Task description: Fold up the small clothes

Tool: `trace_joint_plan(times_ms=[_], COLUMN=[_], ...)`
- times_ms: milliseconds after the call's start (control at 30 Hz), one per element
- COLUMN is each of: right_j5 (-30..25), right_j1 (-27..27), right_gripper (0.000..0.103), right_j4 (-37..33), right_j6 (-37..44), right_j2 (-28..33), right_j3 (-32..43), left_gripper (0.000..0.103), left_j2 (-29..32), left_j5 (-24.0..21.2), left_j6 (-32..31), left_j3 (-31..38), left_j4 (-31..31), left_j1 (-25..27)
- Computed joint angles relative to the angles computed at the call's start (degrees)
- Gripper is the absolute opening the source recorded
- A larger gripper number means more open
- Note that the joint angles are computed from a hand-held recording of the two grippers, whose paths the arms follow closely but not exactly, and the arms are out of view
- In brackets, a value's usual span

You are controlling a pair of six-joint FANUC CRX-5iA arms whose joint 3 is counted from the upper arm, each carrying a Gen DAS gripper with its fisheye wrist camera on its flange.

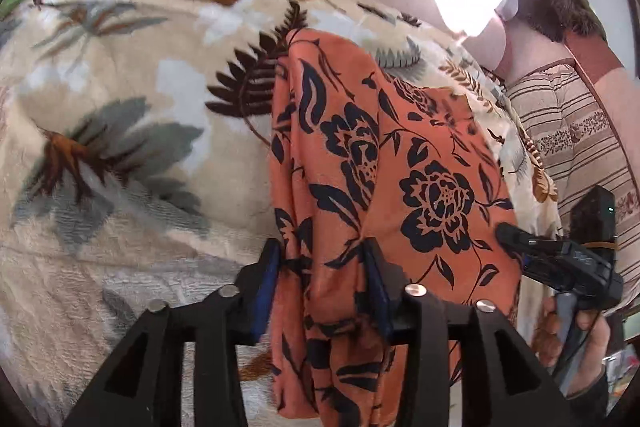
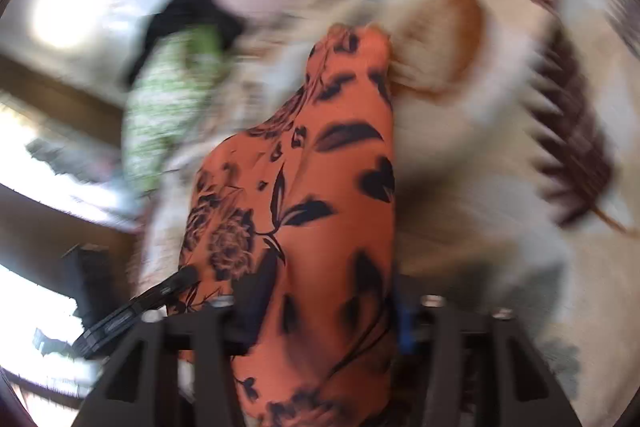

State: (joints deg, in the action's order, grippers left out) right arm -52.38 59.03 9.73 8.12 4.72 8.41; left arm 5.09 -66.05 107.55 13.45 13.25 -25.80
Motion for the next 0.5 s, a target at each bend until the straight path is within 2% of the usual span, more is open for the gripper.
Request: trace_joint_plan(times_ms=[33,67,100,167,233,300,333,400,433,500], right_j5=[1.98,0.95,-1.17,-1.26,1.29,-0.11,-2.25,-8.53,-12.46,-19.68], right_j1=[1.03,2.66,4.34,7.03,8.83,9.98,9.90,9.09,9.08,11.26], right_gripper=[0.066,0.066,0.067,0.067,0.079,0.084,0.085,0.085,0.085,0.085], right_j4=[2.94,7.91,13.13,20.86,25.86,25.97,22.69,14.81,13.71,17.85], right_j6=[-2.60,-5.77,-7.86,-10.72,-11.65,-7.54,-3.68,0.57,2.06,3.88], right_j2=[-1.64,-2.29,-2.27,-2.60,-2.80,-0.48,1.59,4.71,7.21,10.27], right_j3=[-2.49,-3.57,-3.47,-3.50,-3.87,-0.81,2.07,6.28,9.56,14.55], left_gripper=[0.061,0.067,0.068,0.068,0.068,0.070,0.071,0.080,0.081,0.084], left_j2=[-0.97,-1.75,-2.36,-3.79,-4.53,-5.50,-5.61,-6.48,-7.38,-8.61], left_j5=[-0.36,-0.90,-1.65,-2.33,-4.58,-6.76,-8.10,-10.39,-11.53,-12.83], left_j6=[1.96,3.45,4.80,5.17,6.65,7.03,8.03,10.44,11.57,12.78], left_j3=[1.00,1.88,2.82,3.38,5.20,6.41,7.31,8.52,8.61,9.03], left_j4=[-4.03,-7.10,-9.73,-12.34,-16.31,-18.40,-20.09,-23.71,-25.38,-28.27], left_j1=[-1.05,-1.91,-2.69,-2.94,-4.62,-5.08,-5.93,-7.96,-9.02,-11.07])
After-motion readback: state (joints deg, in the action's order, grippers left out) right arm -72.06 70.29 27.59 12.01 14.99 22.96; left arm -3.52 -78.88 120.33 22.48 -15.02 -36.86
